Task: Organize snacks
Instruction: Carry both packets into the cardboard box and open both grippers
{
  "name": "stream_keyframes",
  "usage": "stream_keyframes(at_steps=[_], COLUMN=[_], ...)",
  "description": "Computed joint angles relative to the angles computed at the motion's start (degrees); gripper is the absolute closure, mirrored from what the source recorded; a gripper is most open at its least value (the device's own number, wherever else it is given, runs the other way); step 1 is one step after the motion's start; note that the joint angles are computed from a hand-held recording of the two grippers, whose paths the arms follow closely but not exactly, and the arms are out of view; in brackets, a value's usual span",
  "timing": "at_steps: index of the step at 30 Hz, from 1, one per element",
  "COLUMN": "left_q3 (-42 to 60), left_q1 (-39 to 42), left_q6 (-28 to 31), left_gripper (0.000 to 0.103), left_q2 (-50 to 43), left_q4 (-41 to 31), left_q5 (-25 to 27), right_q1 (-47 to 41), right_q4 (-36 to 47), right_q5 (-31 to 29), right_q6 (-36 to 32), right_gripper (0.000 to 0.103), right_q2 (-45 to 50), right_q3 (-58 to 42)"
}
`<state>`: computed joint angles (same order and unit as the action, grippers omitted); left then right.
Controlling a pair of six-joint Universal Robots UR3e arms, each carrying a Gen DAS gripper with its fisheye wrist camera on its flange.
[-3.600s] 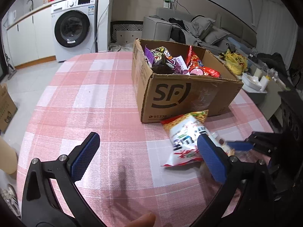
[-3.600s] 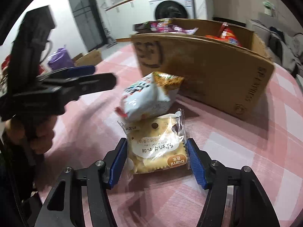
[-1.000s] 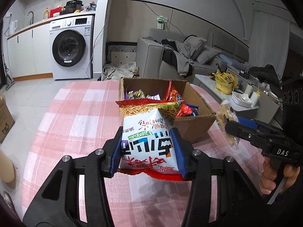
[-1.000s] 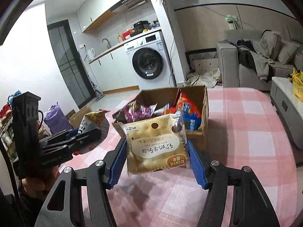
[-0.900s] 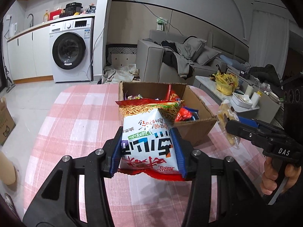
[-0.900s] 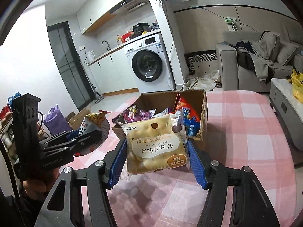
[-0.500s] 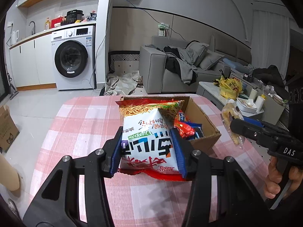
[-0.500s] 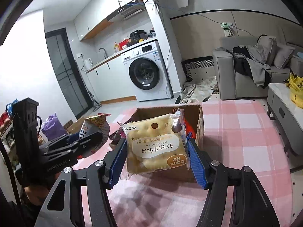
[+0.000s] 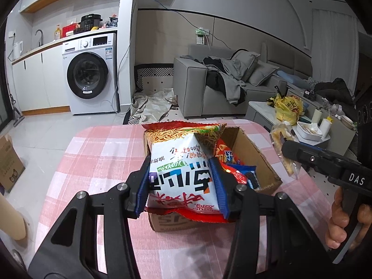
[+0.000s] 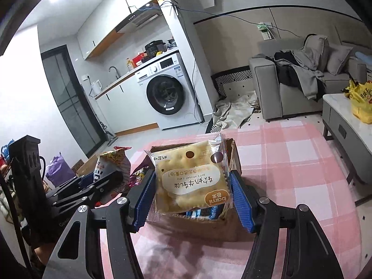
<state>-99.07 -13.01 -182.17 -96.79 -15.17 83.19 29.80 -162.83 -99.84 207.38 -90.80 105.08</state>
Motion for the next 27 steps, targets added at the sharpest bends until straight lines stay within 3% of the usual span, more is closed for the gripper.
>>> stream_keyframes(at_steps=[12, 27], left_q3=[13.46, 32.36], left_q1=[0.03, -1.74], left_q6=[1.73, 2.47], left_gripper=[0.058, 0.058], left_q2=[-13.27, -28.03], left_q4=[-1.0, -7.84], left_q5=[1.03, -0.75], right_q1=[-2.98, -6.1], right_q4=[-2.0, -4.55], right_q5=[4.22, 7.81], right_q6=[-0.66, -0.6], right_gripper=[0.039, 0.039], right_q2=[7.05, 14.63], right_q3=[-3.76, -7.05])
